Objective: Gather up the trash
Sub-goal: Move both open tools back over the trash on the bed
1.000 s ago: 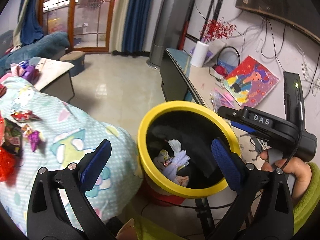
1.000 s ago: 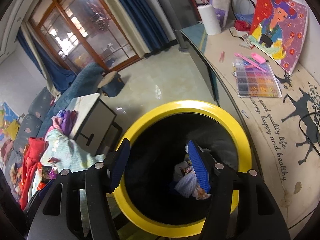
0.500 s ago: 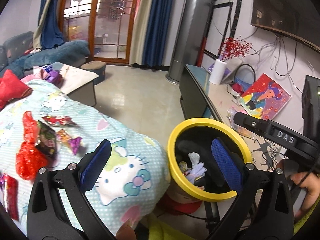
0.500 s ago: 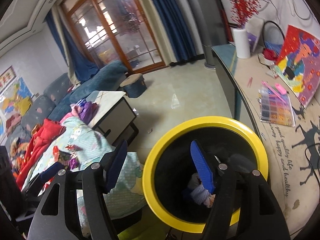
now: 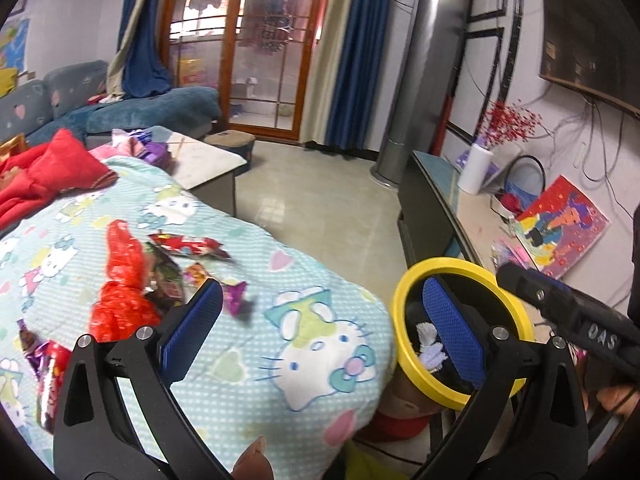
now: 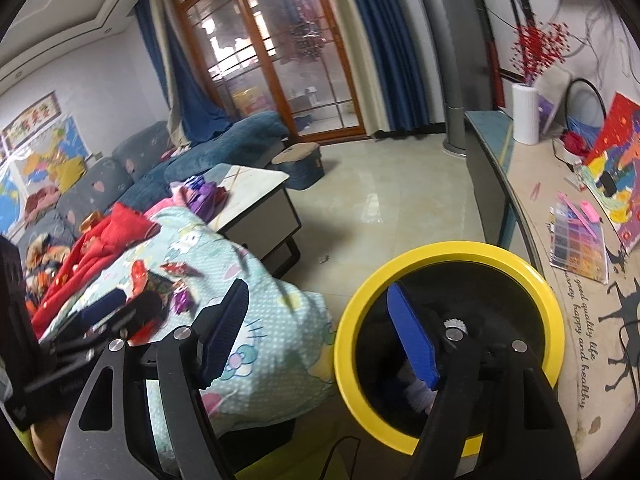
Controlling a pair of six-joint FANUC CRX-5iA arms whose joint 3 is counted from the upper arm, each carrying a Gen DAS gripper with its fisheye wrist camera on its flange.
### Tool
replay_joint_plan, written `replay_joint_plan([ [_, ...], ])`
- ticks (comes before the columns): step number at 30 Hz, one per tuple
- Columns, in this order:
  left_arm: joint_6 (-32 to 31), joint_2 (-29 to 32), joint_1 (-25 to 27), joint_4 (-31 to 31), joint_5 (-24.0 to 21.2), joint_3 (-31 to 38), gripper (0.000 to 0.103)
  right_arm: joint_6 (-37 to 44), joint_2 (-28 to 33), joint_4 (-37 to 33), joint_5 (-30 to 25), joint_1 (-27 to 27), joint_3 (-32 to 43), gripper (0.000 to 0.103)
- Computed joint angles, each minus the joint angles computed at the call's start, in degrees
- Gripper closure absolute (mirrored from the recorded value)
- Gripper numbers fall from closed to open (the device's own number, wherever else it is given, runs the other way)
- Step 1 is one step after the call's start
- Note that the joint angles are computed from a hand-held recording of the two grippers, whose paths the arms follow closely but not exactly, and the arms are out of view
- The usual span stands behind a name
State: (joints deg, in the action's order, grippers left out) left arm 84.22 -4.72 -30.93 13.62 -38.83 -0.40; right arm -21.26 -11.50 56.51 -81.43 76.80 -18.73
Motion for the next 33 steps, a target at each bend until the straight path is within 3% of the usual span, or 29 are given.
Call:
replay_joint_plan([
  [24,8.62,-3.19,9.39,-4.08,-1.9,-1.7,0.011,12.11,8.2,-3.75,11.88,-4.46,8.09,0.031],
  [33,8.12,-2.79,13.64,0.01,-4.31,-3.25,0.011,17.37,11.09,-6.93,16.98,-7.86,11.47,0.031],
])
